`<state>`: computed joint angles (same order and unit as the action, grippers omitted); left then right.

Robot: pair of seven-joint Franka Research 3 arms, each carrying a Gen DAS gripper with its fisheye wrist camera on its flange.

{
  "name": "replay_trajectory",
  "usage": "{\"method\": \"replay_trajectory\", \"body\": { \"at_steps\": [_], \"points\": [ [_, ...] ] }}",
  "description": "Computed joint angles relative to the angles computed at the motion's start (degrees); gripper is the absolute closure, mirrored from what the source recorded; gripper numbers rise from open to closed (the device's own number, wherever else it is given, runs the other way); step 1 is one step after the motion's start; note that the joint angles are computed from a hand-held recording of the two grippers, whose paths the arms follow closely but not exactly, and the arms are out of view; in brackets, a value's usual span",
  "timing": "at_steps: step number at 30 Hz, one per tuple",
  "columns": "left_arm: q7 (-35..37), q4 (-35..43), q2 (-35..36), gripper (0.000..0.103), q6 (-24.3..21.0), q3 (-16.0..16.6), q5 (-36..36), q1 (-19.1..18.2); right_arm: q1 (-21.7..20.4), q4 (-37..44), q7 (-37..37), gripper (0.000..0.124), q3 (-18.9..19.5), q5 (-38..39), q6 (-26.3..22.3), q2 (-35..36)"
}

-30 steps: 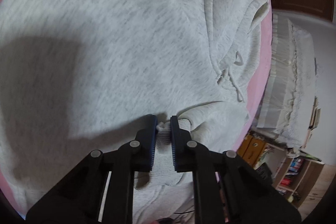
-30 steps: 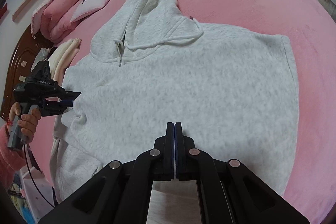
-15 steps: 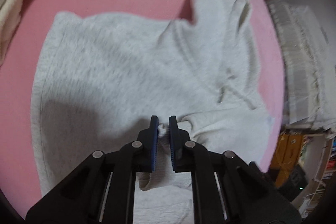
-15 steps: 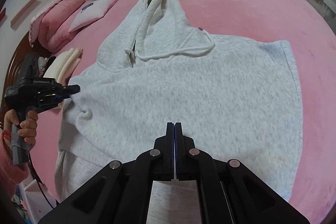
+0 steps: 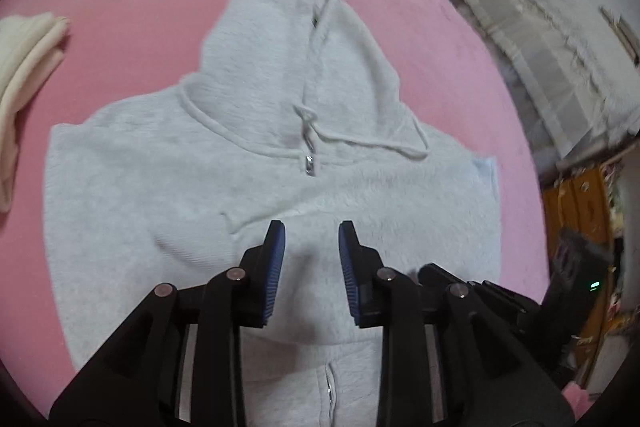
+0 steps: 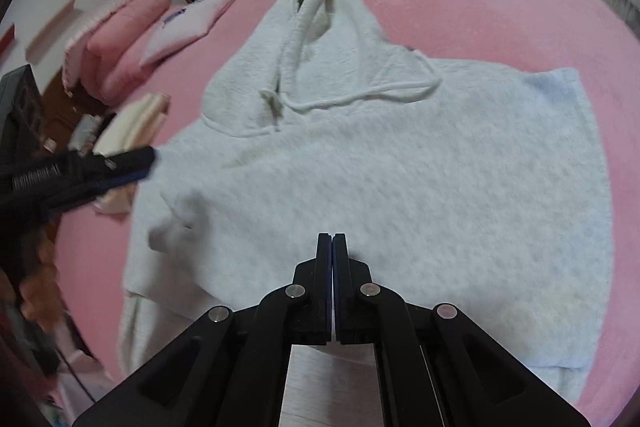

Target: Fold large clothes

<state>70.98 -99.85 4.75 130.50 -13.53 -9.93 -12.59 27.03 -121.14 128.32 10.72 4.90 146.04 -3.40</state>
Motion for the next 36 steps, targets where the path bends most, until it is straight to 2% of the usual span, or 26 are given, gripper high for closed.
{"method": "replay_trajectory", "body": {
  "at_steps": [2, 3, 4, 6, 9, 11, 12, 14, 15, 18, 19, 23, 27, 30, 32, 33, 35, 36],
  "points": [
    [-3.4, 2.0, 2.9, 0.092, -2.6, -0.2, 3.2, -0.8, 0.2, 1.1, -2.1, 0.124, -0.3, 3.1, 1.4, 1.9],
    [-4.7, 3.0, 4.4, 0.1, -4.2, -0.2, 3.6, -1.0, 0.3, 1.4, -1.8, 0.124, -0.2, 2.1, 1.9, 2.7],
    [-6.2, 3.5, 5.3, 0.1, -5.9, -0.1, 4.1, -1.0, 0.4, 2.1, -1.1, 0.124, -0.3, 0.3, 1.6, 3.7],
    [-7.2, 0.6, 4.1, 0.103, -6.2, 0.0, 3.7, -0.4, 0.6, 3.6, 0.7, 0.124, -0.7, -2.2, -1.1, 5.6],
    [-6.3, -5.9, 0.1, 0.102, -2.2, 0.2, 1.3, 0.7, 0.1, 0.1, 0.0, 0.124, -1.4, 3.3, 2.2, 4.1],
    [-6.4, -8.5, -2.2, 0.102, -2.2, 0.5, 1.5, 0.8, -0.2, -1.8, 2.1, 0.124, -1.6, 1.6, 2.7, 2.2],
    [-6.0, -9.8, -3.3, 0.102, -1.7, 0.6, 1.0, 0.8, -0.6, -2.5, 4.2, 0.124, -1.5, -1.5, 1.6, 1.2],
    [-5.9, -11.4, -4.5, 0.102, -1.6, 0.9, 1.0, 0.7, -1.7, -2.4, 11.6, 0.124, -0.9, -12.0, -5.9, -0.6],
    [-5.7, -12.0, -4.9, 0.102, -1.4, 1.0, 0.8, 0.7, -2.2, -4.1, 13.4, 0.124, -0.9, -13.5, -7.2, -2.2],
    [-5.5, -13.0, -5.9, 0.102, -1.4, 1.2, 1.1, 0.5, -4.8, -12.5, 18.1, 0.124, -1.3, -12.5, -6.2, -9.5],
    [-5.7, -13.0, -5.9, 0.102, -1.5, 1.2, 1.5, 0.4, -5.9, -14.1, 18.9, 0.124, -1.0, -13.0, -7.2, -11.6],
    [-7.2, -13.1, -6.3, 0.102, -1.1, 1.2, 3.1, 0.1, -9.2, -13.6, 19.6, 0.124, 1.7, -17.9, -15.6, -14.6],
    [-9.6, -13.1, -8.2, 0.102, -1.6, 1.0, 5.9, -0.3, -9.4, -12.5, 19.8, 0.124, 2.5, -17.5, -17.8, -14.8],
    [-12.8, -11.9, -10.0, 0.095, -4.5, 0.5, 11.0, -0.7, -8.4, -12.0, 19.3, 0.124, 2.7, -16.6, -17.8, -15.8],
    [-12.5, -11.5, -11.5, 0.094, -5.9, 1.1, 10.6, -0.7, -7.3, -13.1, 17.8, 0.124, 2.0, -13.0, -16.3, -18.4],
    [-12.2, -10.8, -12.0, 0.09, -7.0, 1.5, 10.0, -0.5, -7.0, -12.4, 17.4, 0.124, 2.0, -11.4, -16.3, -18.5],
    [-10.6, -7.5, -11.5, 0.071, -10.6, 2.4, 8.5, -0.1, -6.3, -10.2, 14.6, 0.12, 0.7, -6.7, -15.6, -17.8],
    [-10.2, -5.4, -11.0, 0.057, -12.0, 2.6, 8.8, 0.3, -6.1, -8.5, 12.6, 0.119, 0.1, -4.7, -15.6, -16.7]
  ]
}}
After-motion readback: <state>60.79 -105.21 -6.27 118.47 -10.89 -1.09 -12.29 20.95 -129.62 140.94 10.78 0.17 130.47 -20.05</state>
